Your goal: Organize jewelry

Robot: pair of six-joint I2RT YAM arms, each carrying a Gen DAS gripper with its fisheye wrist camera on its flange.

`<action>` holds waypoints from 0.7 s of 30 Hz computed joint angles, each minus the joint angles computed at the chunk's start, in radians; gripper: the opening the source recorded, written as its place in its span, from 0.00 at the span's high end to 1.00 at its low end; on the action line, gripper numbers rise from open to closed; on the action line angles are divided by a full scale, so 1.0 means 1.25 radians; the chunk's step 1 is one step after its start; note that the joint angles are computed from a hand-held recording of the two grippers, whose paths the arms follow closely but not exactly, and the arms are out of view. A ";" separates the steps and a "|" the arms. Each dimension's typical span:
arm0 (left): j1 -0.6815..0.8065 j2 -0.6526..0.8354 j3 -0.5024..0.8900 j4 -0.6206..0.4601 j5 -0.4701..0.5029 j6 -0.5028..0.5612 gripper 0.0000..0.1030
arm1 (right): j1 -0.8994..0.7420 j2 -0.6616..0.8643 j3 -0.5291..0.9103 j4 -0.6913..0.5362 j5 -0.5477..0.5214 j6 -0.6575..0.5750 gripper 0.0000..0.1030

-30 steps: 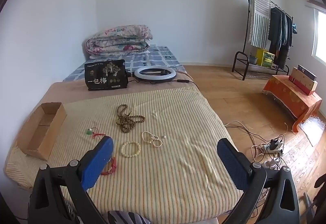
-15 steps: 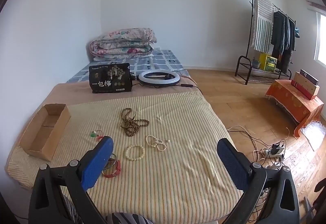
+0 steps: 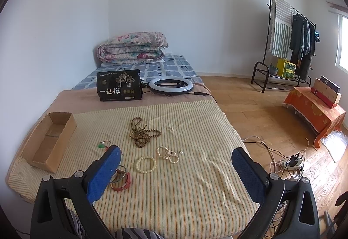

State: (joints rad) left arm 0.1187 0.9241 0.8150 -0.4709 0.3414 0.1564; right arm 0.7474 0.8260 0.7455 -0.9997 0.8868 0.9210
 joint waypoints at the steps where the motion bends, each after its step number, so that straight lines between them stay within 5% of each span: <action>1: -0.002 0.000 0.001 -0.001 -0.001 -0.001 0.02 | 0.000 0.000 0.000 0.000 0.000 0.000 0.00; 21: 0.005 -0.006 0.008 -0.014 0.007 -0.002 0.02 | 0.024 0.016 0.010 -0.017 0.011 0.029 0.00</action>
